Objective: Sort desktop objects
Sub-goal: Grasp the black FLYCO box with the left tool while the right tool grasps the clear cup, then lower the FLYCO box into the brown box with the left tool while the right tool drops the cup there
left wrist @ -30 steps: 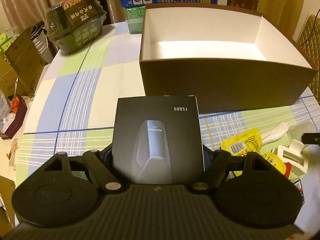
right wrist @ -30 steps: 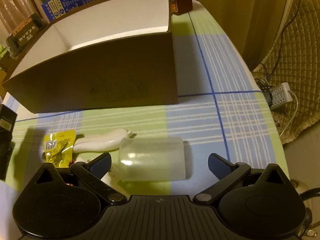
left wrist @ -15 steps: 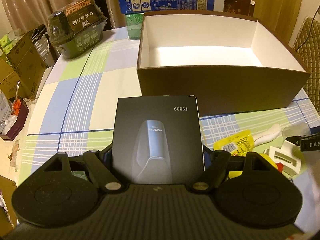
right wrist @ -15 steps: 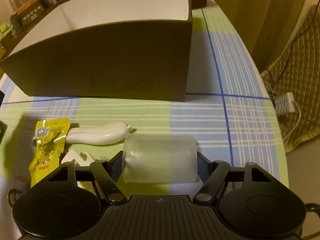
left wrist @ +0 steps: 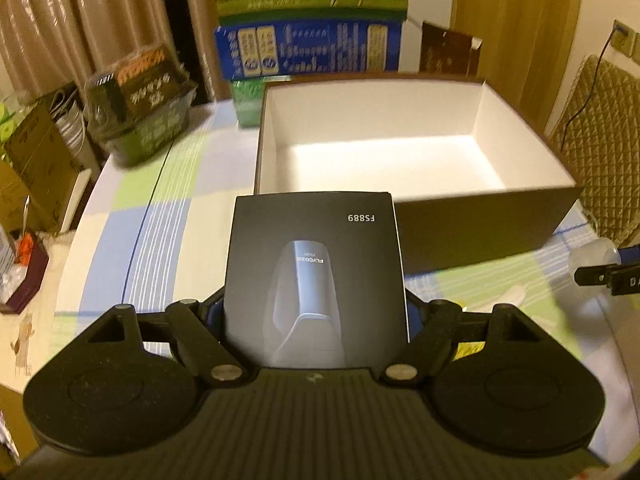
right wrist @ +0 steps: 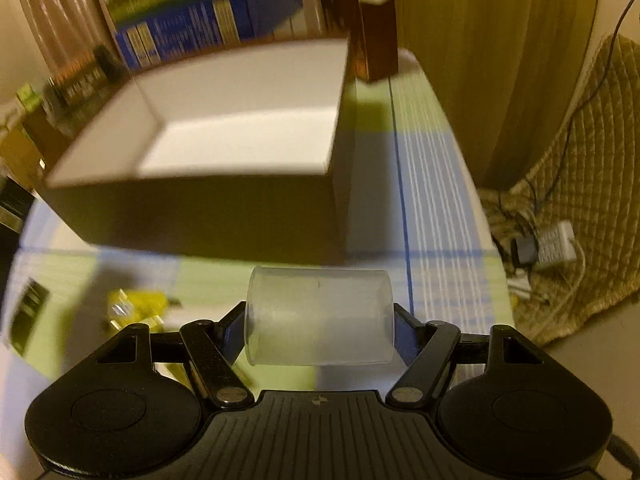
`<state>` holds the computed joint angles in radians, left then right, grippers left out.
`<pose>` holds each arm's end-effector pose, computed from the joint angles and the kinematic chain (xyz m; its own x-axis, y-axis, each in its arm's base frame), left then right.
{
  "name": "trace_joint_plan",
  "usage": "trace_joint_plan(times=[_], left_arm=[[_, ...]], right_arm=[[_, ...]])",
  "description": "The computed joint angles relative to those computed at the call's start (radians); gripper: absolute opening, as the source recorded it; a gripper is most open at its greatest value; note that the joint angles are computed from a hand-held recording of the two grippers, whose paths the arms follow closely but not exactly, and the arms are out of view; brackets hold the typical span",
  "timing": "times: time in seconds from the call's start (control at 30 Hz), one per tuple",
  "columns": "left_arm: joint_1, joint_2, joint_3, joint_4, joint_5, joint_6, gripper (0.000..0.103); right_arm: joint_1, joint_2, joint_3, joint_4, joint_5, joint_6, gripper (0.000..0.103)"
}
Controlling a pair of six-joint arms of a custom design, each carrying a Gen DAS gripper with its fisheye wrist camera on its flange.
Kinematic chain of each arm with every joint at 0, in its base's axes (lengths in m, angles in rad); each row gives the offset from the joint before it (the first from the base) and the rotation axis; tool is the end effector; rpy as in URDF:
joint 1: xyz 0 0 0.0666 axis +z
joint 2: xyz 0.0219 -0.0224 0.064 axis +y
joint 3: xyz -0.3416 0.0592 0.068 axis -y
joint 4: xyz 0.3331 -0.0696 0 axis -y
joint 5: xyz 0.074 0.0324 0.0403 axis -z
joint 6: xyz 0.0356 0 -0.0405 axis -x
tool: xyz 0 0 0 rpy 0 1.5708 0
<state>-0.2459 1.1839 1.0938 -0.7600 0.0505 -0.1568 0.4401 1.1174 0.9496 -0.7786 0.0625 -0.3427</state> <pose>0.3485 -0.0897 0.3602 -0.6768 0.3307 -0.6577 0.3858 0.9202 0.0656 0.2958 0.1364 0.3229 -0.8231 -0.0169 -0.5676 -0.1227 0.9812 0.1487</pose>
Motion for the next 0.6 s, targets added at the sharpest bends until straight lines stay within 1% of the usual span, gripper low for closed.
trace_joint_plan(times=[0.1,0.2,0.33,0.43,0.5,0.6], left_arm=[[-0.006,0.024,0.042,0.008,0.016,0.000,0.076],[-0.018,0.054,0.087,0.026,0.025,0.005,0.076],[-0.037,0.122,0.163,0.048,0.034,0.016,0.076],[-0.045,0.187,0.234,0.046,0.051,0.036,0.076],[-0.058,0.231,0.280,0.045,0.045,0.045,0.076],[-0.073,0.301,0.345,0.037,0.037,0.057,0.076]], right_arm=[[-0.008,0.000,0.051,0.012,-0.024,0.019,0.069],[-0.017,0.031,0.109,0.030,-0.049,0.044,0.069],[-0.010,0.101,0.201,0.057,-0.051,0.084,0.069],[-0.008,0.168,0.267,0.068,-0.065,0.103,0.069],[-0.011,0.209,0.293,0.072,-0.075,0.111,0.069],[-0.006,0.284,0.348,0.070,-0.069,0.134,0.069]])
